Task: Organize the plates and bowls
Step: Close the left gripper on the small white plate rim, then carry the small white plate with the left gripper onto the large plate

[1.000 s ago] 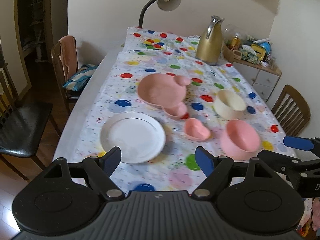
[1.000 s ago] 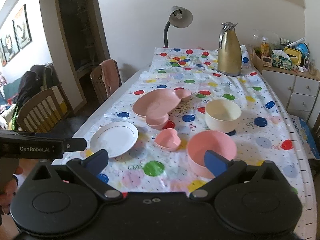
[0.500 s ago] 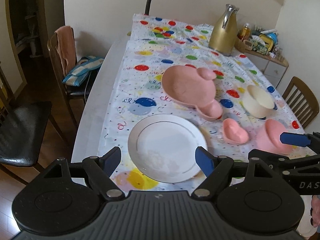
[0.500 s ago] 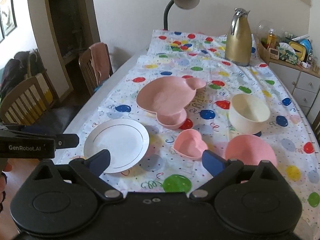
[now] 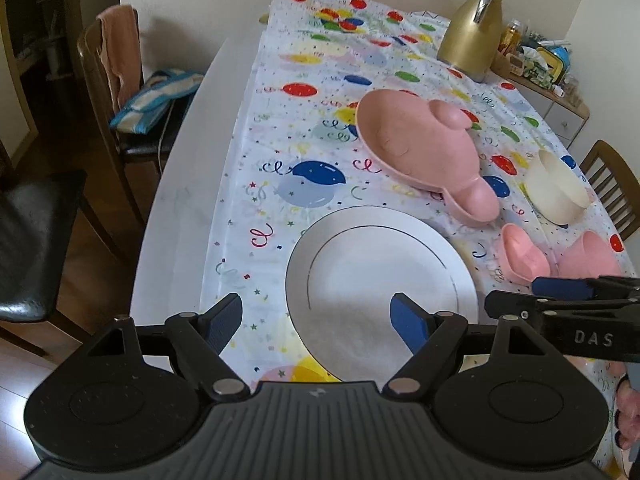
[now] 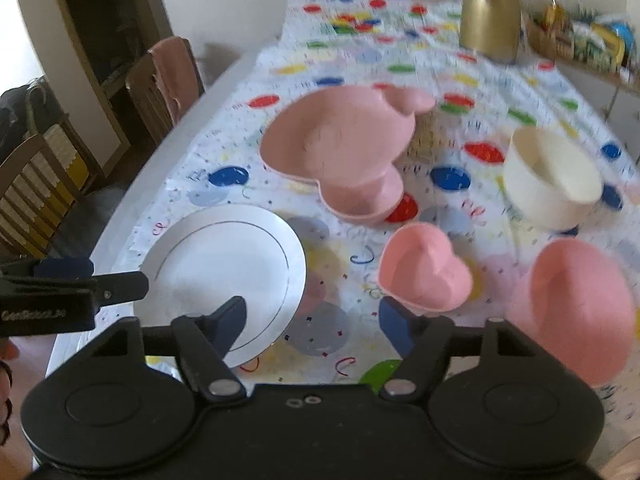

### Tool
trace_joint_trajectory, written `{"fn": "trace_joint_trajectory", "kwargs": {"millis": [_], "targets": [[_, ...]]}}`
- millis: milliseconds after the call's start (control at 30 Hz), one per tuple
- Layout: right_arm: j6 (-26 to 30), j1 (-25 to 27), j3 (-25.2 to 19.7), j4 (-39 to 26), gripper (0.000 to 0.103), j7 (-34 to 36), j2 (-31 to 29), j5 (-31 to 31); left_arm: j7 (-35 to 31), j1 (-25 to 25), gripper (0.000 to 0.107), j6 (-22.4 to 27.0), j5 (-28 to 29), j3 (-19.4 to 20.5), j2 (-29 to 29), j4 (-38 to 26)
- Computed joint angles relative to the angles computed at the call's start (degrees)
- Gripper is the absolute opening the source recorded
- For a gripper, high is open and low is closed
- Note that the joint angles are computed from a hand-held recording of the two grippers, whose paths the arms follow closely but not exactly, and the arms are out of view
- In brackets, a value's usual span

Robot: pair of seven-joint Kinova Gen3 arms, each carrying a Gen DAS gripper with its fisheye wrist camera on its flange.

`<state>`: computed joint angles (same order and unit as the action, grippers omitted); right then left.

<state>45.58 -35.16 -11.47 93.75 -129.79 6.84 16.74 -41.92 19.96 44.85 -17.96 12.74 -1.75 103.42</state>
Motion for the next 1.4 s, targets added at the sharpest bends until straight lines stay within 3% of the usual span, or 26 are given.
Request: {"fn": "trace_joint_trajectory", "kwargs": {"millis": [100,333,533,600,900,1000,1400], "targets": [[-0.37,1.34,0.27,-1.00,0.055,1.93,1.67,-3.56,-2.98,-0.92,0.081,-1.21,3.08,-1.25,0.55,0.42],[-1.66,2.87,0.89,-2.28,0.045,5.70,3.83,-9.36,-8.55,-3.24,0.080,-4.00,9.27,-3.24,0.96,1.55],[-2.15,3.81,1.35,-2.48,0.036,7.51,4.60,-12.65,-16.38,-5.73,0.058,-5.70,18.12,-4.81,1.36,2.32],[-2.38,4.18,1.35,-2.57,0.033,8.15,4.81,-13.72,-19.40,-6.48,0.038,-6.58,21.71,-5.31,1.40,2.81],[-3.44,5.66,1.51,-2.48,0.015,10.51,5.50,-18.12,-25.21,-9.07,0.023,-7.08,29.63,-6.49,2.01,3.38],[-3.87,6.40,1.53,-2.10,0.012,10.74,5.50,-19.61,-27.09,-9.87,0.020,-7.07,32.08,-6.81,1.91,3.60],[-4.43,7.14,1.45,0.01,0.010,11.39,3.42,-20.94,-27.13,-9.42,0.019,-5.36,32.18,-6.03,1.08,3.25]]}}
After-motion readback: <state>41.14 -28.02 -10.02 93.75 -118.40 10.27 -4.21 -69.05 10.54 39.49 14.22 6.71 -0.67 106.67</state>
